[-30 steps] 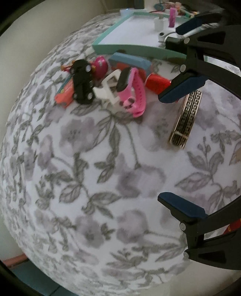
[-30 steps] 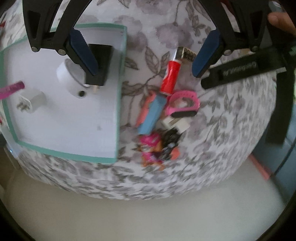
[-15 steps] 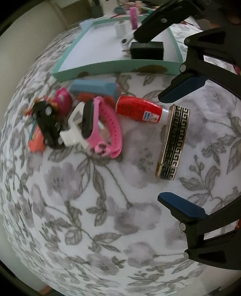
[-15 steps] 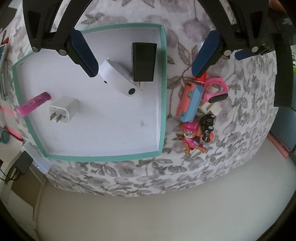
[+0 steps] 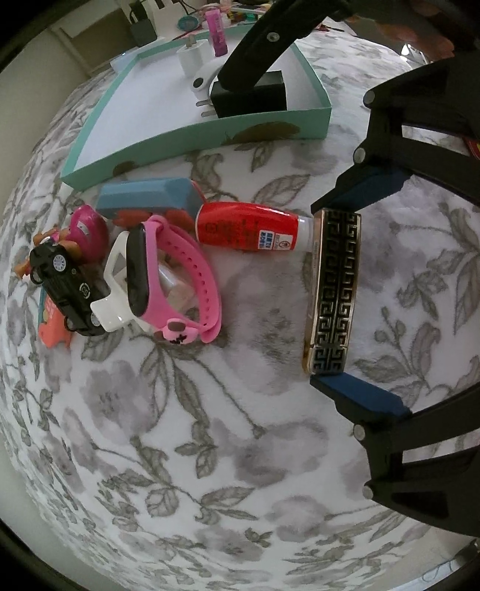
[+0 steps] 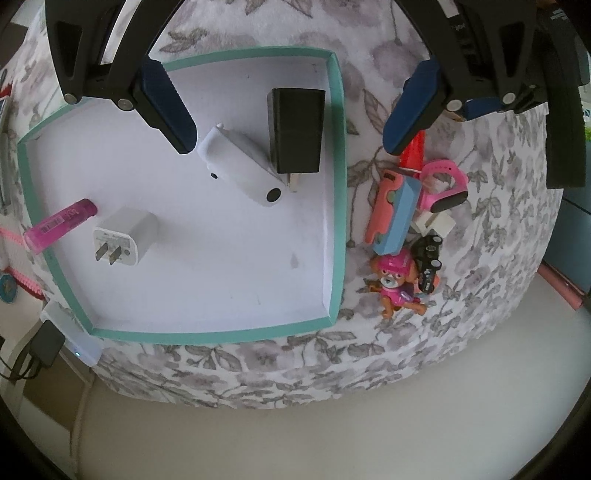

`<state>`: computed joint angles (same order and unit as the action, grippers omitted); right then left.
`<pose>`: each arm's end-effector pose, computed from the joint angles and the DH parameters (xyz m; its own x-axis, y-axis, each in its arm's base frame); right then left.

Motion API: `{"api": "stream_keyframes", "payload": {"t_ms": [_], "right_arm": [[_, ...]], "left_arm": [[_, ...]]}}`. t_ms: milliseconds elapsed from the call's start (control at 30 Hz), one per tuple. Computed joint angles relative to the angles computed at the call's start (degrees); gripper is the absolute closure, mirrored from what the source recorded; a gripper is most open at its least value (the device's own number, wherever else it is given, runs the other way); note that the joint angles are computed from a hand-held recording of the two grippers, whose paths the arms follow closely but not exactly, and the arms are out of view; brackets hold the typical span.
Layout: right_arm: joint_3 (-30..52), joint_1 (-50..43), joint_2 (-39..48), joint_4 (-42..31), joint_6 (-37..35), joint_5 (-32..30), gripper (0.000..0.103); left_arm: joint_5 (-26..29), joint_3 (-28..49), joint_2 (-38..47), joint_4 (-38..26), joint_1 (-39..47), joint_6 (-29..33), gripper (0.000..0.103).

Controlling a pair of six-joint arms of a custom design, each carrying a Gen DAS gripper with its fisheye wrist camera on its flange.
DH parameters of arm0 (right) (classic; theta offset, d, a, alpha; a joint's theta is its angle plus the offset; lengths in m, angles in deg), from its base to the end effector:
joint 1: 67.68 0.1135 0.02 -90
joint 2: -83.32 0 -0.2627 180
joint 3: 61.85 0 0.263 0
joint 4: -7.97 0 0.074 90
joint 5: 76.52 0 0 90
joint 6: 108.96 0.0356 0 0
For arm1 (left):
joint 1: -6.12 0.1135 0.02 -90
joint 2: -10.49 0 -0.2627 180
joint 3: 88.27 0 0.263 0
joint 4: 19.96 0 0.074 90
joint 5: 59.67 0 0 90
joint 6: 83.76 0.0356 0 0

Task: Organize rigid objects
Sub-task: 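Lift the gold bar with the left tool while the right tool approaches the red bottle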

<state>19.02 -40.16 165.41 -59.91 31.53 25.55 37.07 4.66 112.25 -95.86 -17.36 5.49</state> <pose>0.2567 0.1254 0.2664 -0.8247 0.4211 -0.3777 0.3938 0.9067 0.1509 0.3134 -0.1407 0.2214 -0.9186 0.3848 -0.0903 0.3936 0.9117 -0.1181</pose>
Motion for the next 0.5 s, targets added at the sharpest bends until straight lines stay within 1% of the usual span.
{"api": "stream_keyframes", "payload": {"t_ms": [67, 100, 167, 267, 367, 500], "right_arm": [[0.1, 0.1, 0.1, 0.0, 0.1, 0.0, 0.001], [0.1, 0.1, 0.2, -0.1, 0.0, 0.0, 0.001], [0.4, 0.2, 0.4, -0.2, 0.0, 0.1, 0.001], [0.7, 0.6, 0.6, 0.0, -0.4, 0.1, 0.001], [1.1, 1.0, 0.7, 0.5, -1.1, 0.4, 0.001], [2.0, 1.9, 1.2, 1.9, -2.2, 0.7, 0.001]], "left_arm": [[-0.1, -0.1, -0.1, 0.1, -0.4, 0.1, 0.020], [0.0, -0.4, -0.3, 0.1, 1.0, 1.9, 0.020], [-0.1, -0.2, -0.7, -0.2, 1.6, 2.8, 0.020], [0.2, 0.7, -0.2, -0.4, 2.6, 2.3, 0.020], [-0.7, 1.3, -0.5, -0.3, 3.8, 1.3, 0.020], [-1.2, 1.9, -0.5, 0.2, 5.9, -1.1, 0.020]]}}
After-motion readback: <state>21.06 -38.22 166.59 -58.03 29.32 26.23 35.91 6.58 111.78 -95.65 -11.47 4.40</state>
